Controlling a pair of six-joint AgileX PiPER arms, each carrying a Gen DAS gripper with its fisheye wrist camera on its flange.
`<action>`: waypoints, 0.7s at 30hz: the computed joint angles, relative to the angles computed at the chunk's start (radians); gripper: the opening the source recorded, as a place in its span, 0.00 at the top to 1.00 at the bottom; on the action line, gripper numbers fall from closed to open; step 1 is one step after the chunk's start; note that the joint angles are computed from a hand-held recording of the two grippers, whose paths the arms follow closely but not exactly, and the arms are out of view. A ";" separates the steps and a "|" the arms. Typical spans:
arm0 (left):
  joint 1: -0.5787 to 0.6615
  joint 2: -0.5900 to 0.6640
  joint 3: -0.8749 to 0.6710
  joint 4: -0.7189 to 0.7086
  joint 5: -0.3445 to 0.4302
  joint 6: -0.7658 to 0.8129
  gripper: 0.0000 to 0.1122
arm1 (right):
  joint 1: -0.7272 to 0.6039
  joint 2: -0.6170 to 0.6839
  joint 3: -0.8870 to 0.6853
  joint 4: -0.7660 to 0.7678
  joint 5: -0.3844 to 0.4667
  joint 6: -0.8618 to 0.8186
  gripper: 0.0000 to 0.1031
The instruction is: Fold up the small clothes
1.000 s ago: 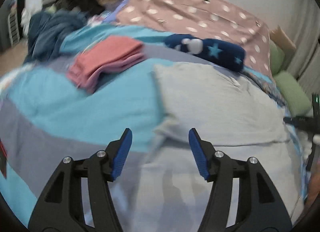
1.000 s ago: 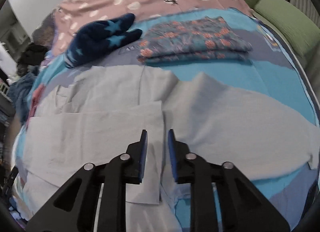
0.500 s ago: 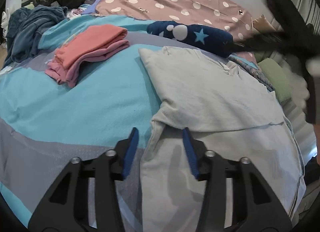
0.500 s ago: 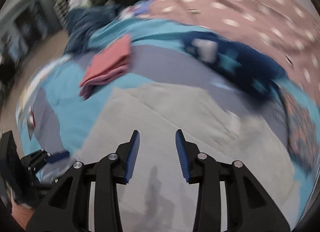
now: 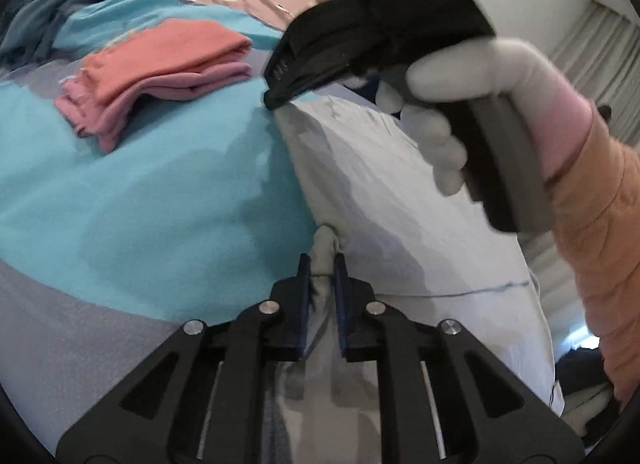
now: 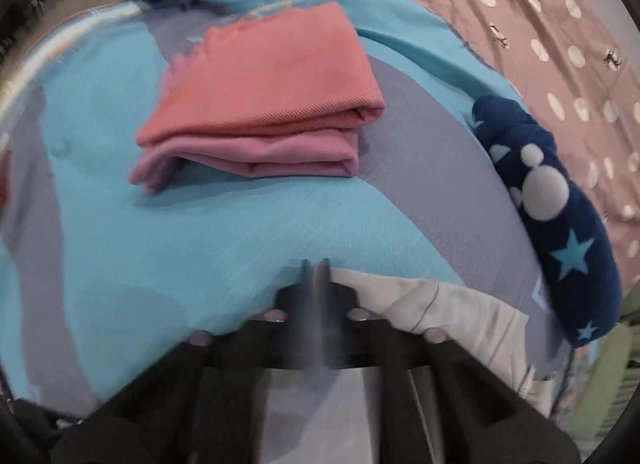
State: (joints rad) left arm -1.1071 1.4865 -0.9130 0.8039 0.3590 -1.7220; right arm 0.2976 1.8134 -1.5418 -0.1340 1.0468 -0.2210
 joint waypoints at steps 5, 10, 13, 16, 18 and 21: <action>-0.058 0.003 0.006 0.052 0.118 -0.182 0.91 | -0.111 0.063 -0.069 0.239 -0.045 -0.029 1.00; -0.081 0.016 -0.017 0.057 0.172 -0.171 0.91 | -0.164 0.024 0.010 0.318 -0.117 -0.086 1.00; -0.089 0.005 -0.008 0.081 0.175 -0.191 0.91 | -0.218 -0.051 0.022 0.377 -0.081 -0.174 0.95; -0.075 -0.017 0.003 0.092 0.147 -0.188 0.86 | -0.240 -0.049 -0.045 0.362 0.029 -0.227 0.61; -0.081 -0.031 0.000 0.145 0.158 -0.211 0.74 | -0.215 -0.052 -0.038 0.311 0.025 -0.230 0.61; -0.075 -0.023 -0.047 0.165 0.170 -0.143 0.65 | -0.160 -0.009 -0.043 0.272 0.079 -0.222 0.58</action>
